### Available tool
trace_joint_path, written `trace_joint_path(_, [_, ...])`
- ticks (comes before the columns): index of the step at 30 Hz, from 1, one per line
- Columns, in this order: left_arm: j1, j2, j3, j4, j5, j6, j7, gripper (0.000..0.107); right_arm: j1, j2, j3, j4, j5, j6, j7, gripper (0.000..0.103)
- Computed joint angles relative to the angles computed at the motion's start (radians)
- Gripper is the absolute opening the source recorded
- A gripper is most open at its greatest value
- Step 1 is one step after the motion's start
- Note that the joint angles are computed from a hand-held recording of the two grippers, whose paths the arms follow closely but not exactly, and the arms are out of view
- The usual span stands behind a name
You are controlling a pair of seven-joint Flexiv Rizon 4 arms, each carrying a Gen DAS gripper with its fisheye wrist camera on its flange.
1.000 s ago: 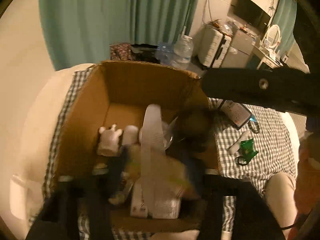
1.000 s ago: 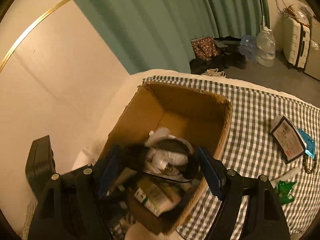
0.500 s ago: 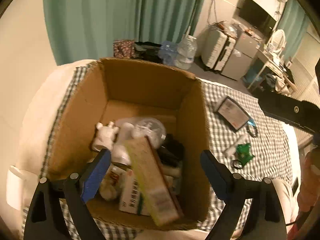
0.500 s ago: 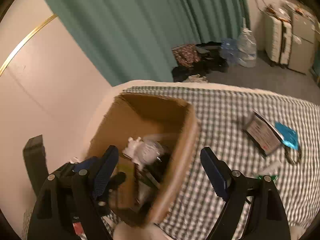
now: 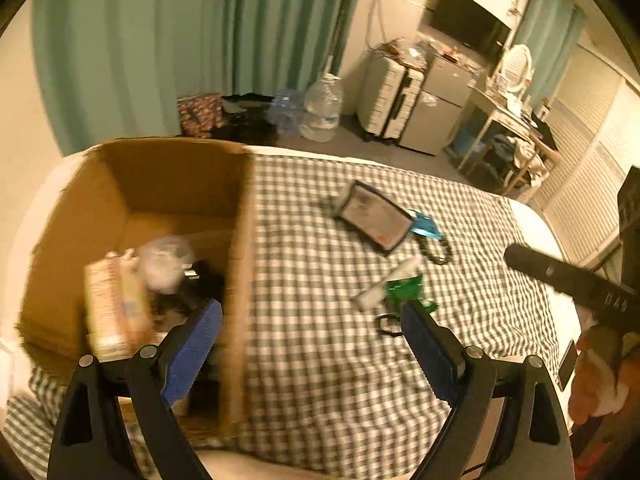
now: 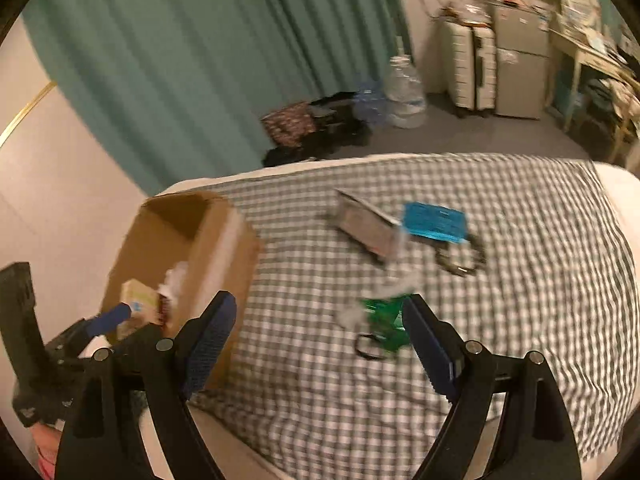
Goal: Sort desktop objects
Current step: 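Grasp the white plastic tube with the left tool while the right grasps the green sachet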
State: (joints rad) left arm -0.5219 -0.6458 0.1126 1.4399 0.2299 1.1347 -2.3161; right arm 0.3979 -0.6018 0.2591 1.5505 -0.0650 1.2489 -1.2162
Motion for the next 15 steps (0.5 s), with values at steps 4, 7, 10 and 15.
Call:
trace_joint_path(4, [-0.017,-0.106,-0.019,-0.131,-0.022,-0.055,0.0,0.093,-0.026,0.008,-0.034,0.056,-0.006,0.014,0.001,0.085])
trace_joint_path(7, [-0.016,-0.192,-0.038,-0.229,-0.054,-0.113,0.035,0.093,-0.05,-0.005,-0.043,0.071,-0.009,0.02,0.001,0.085])
trace_joint_path(10, [-0.032,-0.281,-0.029,-0.345,-0.063,-0.199,0.059,0.093,-0.08,-0.036,-0.031,0.073,-0.005,0.042,-0.025,0.085])
trace_joint_path(15, [-0.047,-0.423,-0.004,-0.534,-0.052,-0.328,0.079,0.093,-0.113,-0.109,-0.002,0.036,-0.002,0.023,-0.085,0.085])
